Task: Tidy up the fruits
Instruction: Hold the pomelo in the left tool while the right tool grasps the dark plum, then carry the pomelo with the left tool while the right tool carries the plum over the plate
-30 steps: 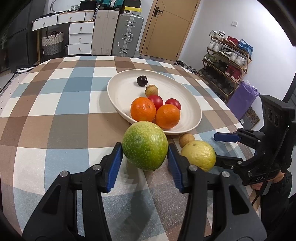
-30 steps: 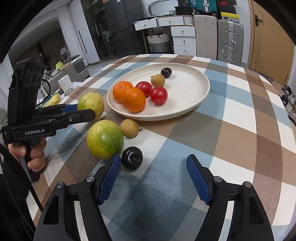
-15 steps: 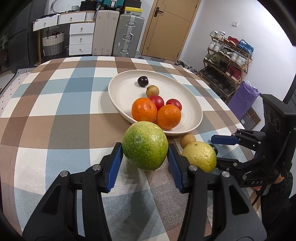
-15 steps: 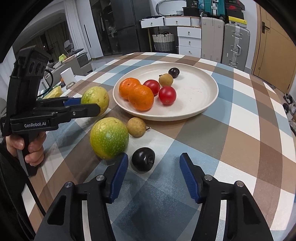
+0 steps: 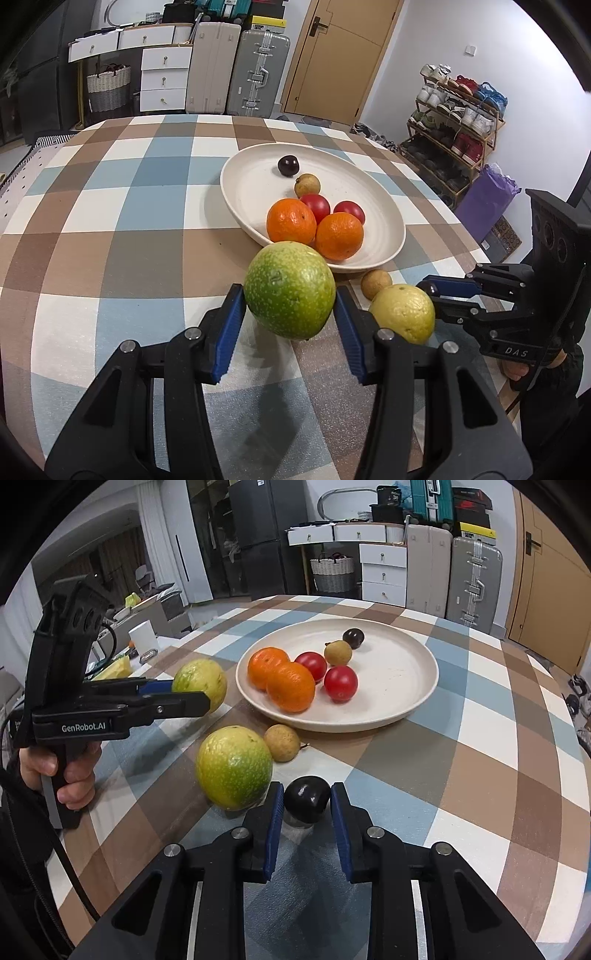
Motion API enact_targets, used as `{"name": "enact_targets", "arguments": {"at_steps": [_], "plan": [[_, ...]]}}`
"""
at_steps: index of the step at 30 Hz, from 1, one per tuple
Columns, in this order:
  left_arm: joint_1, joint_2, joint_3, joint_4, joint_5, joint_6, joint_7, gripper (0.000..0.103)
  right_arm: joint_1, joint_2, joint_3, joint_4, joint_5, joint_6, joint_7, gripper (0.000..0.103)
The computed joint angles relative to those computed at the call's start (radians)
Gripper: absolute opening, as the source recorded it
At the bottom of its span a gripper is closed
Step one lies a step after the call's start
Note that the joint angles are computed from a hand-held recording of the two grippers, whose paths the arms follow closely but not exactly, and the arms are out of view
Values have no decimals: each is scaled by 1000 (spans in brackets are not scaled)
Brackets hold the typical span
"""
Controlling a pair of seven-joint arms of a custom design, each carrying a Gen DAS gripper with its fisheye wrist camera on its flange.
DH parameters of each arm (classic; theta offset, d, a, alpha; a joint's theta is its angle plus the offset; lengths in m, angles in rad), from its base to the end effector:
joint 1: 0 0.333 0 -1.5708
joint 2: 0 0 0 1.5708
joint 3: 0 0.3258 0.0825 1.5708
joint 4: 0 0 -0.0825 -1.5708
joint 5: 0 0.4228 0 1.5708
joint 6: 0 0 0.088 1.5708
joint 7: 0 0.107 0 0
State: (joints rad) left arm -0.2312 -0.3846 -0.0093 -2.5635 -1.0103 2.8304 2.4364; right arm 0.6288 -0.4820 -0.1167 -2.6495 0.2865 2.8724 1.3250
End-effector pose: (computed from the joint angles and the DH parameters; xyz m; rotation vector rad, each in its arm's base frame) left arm 0.4663 -0.0699 0.4409 -1.6642 2.0974 -1.1187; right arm 0.4039 0.2076 0.4619 -2.1009 1.2430 -0.3042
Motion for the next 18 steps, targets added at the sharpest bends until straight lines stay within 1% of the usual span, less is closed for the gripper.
{"name": "enact_targets", "arguments": {"at_steps": [3,6,8,11,12,15,18], "plan": [[1,-4,0,-2,1,3,-2,46,4,-8,-7,-8,12,27,4,26],[2,-6,-5,-7,9,23,-12,46,16,-14,-23,-16,19,58,7,26],[-3,-9,-3,-10,10,35,-15,46,15,-15,-22,-21,13,84,21,26],[-17,-14,6,-14,-4,55,-3,46,9,-18,-15,-31,-11,128,58,26],[-13,-14,0,-15,7,63,-14,46,10,-19,-15,-33,-21,140,70,26],[-7,-12,-10,-18,44,76,-47,46,-15,-20,9,-38,-69,170,131,26],[-29,-14,10,-14,36,82,-37,46,5,-18,-14,-35,-96,184,162,26]]}}
